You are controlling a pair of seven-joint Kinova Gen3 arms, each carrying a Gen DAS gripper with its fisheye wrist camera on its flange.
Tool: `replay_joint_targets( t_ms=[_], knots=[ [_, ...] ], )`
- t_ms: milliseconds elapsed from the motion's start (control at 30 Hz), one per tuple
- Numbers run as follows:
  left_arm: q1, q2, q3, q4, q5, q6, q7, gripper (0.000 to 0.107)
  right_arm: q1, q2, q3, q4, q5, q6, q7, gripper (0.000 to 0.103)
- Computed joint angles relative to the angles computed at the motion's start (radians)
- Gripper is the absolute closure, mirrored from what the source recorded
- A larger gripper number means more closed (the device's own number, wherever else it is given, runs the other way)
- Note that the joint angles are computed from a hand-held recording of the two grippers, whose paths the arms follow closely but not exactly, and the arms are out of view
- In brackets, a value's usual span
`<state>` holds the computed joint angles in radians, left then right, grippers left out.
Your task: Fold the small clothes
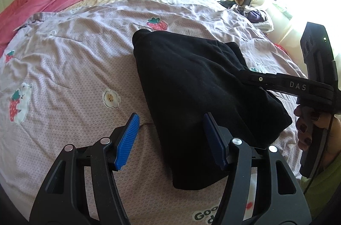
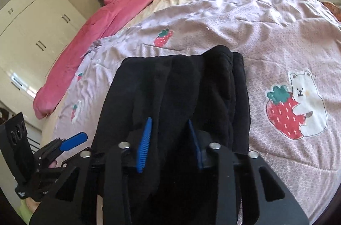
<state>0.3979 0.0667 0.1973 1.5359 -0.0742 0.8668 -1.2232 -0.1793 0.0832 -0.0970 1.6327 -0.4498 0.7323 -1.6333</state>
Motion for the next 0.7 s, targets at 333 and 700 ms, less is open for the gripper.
replay_joint_targets(
  t_ms=[333,700],
  knots=[
    [-0.017,-0.014,0.004,-0.005,0.092,-0.001,-0.074,0.052,-0.049,-0.072,0.021,0.031,0.212,-0.039,-0.09,0.092],
    [0.005,0.004,0.005,0.008,0.067,-0.003,-0.052,0.051,-0.034,-0.105,-0.004,0.115,0.202,-0.074,-0.144,0.071]
  ],
)
